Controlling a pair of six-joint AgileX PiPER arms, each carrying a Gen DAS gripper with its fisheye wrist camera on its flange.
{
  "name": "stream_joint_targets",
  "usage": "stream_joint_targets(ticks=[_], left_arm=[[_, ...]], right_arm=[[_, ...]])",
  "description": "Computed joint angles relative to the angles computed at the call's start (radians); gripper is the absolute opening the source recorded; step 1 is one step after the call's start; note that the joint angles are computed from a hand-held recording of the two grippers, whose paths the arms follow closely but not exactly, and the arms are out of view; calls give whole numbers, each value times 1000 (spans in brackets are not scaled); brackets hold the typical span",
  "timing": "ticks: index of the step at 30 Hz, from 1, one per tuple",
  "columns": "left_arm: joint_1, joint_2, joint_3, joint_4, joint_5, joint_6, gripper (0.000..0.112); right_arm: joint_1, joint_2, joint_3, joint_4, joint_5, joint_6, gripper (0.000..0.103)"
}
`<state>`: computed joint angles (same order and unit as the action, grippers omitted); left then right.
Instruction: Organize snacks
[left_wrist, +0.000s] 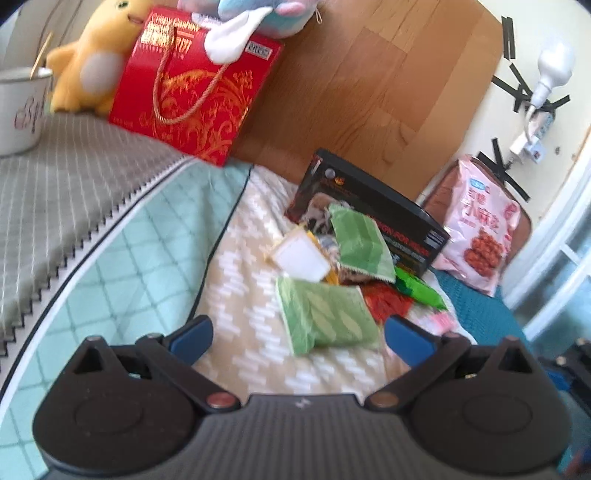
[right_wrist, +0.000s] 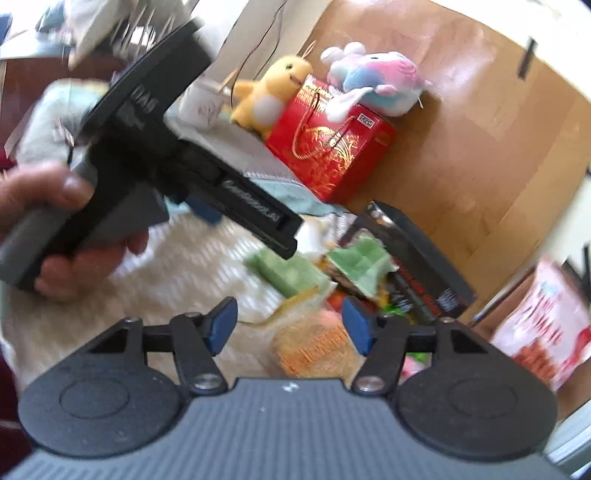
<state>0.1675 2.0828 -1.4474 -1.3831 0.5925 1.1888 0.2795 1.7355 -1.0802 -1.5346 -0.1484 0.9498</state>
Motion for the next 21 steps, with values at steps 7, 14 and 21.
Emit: stream_joint_targets(ticks=[7, 14, 21], left_arm=[[6, 46, -125, 211, 236, -135, 87], [-88, 52, -156, 306, 231, -155, 74], [-95, 49, -189, 312, 267, -176, 51]], right_arm=[[-134, 28, 21, -79, -83, 295, 68], [-156, 67, 35, -8, -109, 299, 68], [-173, 94, 39, 121, -198, 188, 32]])
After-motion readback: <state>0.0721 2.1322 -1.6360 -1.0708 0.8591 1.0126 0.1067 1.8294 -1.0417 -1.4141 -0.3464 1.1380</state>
